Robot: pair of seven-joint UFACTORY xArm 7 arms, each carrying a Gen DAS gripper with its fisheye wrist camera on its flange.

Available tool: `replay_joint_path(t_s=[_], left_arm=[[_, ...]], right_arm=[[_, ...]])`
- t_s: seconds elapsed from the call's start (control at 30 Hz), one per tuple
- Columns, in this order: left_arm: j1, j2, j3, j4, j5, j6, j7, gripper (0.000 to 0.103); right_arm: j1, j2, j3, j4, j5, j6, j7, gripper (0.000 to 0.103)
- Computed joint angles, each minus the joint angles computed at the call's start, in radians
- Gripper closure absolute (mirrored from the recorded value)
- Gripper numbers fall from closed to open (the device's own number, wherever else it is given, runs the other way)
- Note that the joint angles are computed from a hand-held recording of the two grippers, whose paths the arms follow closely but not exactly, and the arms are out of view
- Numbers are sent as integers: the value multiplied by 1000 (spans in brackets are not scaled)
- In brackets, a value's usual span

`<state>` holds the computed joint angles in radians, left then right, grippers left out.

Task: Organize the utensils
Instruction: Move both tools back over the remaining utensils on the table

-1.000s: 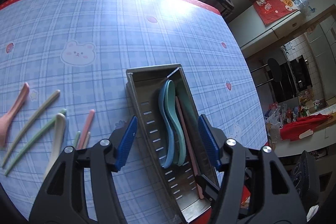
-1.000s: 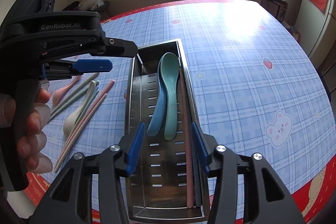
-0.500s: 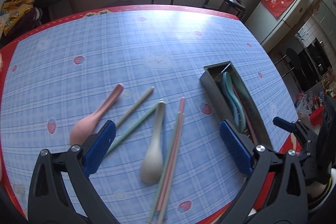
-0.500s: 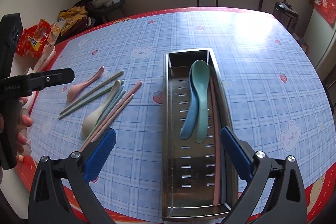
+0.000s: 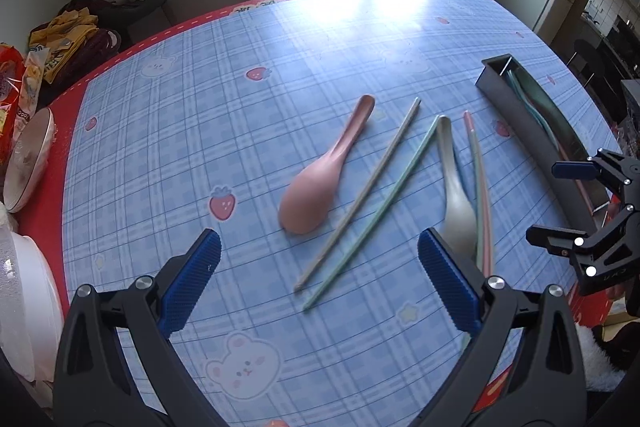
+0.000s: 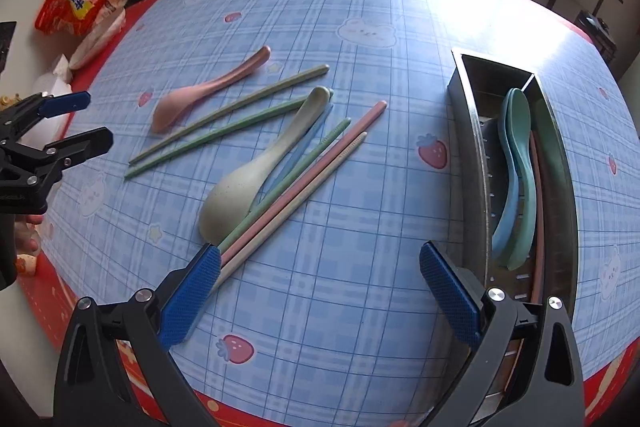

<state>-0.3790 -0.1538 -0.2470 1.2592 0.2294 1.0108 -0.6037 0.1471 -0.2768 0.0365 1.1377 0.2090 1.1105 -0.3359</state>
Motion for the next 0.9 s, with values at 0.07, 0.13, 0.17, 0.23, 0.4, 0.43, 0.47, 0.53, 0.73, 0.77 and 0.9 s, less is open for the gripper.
replay_joint_path(t_s=[0.07, 0.13, 0.17, 0.23, 0.4, 0.43, 0.47, 0.53, 0.73, 0.77, 0.9], left_arm=[[1, -26, 9, -44, -14, -13, 25, 6], [3, -53, 16, -89, -36, -35, 56, 6], [6, -61, 16, -103, -42, -44, 64, 6], [13, -75, 15, -125, -48, -58, 69, 6], [29, -89, 15, -158, -62, -98, 78, 6], [31, -88, 14, -160, -61, -105, 80, 6], [33, -85, 12, -159, -58, -110, 82, 6], [35, -75, 9, -154, -51, -118, 86, 6], [28, -26, -5, -119, 7, -120, 102, 6], [23, -24, 2, -118, -14, -131, 114, 6], [14, -18, 18, -112, -75, -148, 149, 6]], right_arm=[[6, 2, 19, -5, -27, 11, 18, 6], [9, -7, 26, -21, -35, 9, 40, 6], [9, -11, 30, -29, -44, 0, 57, 6], [8, -8, 36, -33, -64, -7, 90, 6], [6, 16, 50, -22, -124, -15, 162, 17], [7, 23, 53, -21, -137, -19, 178, 19], [8, 28, 54, -20, -143, -20, 190, 21], [11, 33, 54, -20, -145, -27, 212, 23], [25, 51, 60, -6, -162, -37, 235, 30], [28, 54, 61, -2, -161, -33, 238, 35], [40, 40, 59, -23, -141, -17, 222, 47]])
